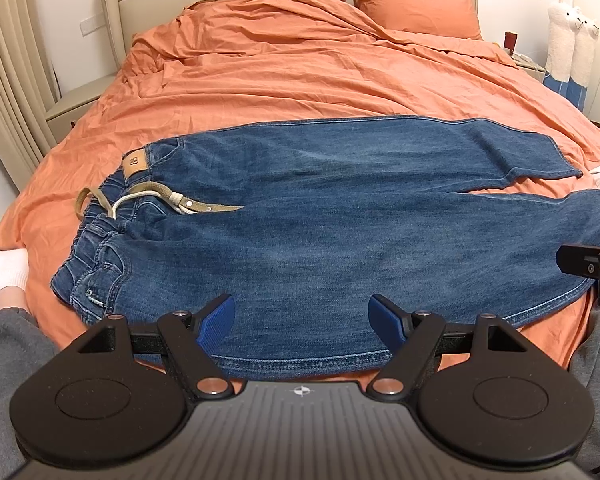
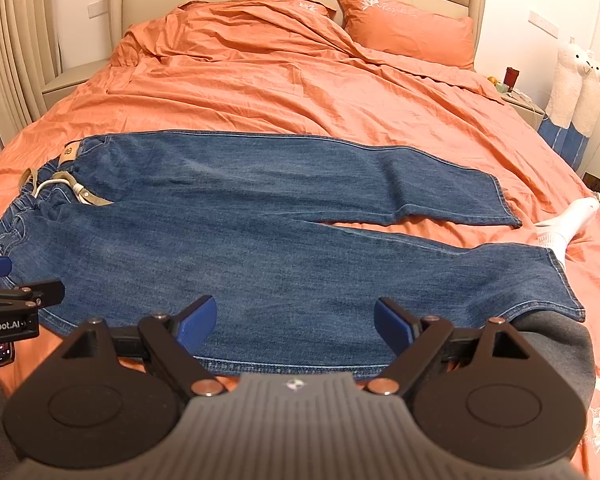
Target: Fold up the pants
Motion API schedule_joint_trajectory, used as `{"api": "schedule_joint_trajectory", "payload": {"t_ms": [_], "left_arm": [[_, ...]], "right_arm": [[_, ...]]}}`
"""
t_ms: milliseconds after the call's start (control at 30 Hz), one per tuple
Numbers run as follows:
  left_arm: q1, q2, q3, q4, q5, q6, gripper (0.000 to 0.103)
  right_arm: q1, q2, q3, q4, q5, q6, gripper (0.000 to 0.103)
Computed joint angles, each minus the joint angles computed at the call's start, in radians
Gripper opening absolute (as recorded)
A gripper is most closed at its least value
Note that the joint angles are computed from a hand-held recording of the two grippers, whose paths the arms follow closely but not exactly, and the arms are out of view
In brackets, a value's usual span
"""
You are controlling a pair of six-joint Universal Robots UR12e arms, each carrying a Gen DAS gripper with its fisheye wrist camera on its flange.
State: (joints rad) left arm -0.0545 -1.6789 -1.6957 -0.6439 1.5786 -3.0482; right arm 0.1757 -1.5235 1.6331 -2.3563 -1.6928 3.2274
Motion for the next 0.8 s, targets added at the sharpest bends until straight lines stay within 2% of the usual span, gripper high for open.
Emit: {"api": "schedule_joint_trajectory", "payload": {"t_ms": [800], "left_arm": [[0.002,0.010,-0.007,-0.001,0.005,-0.008,0.089]], "right_arm": [[-0.001,-0.003,0.005,0.008,0.007,0.002,0.082]]}}
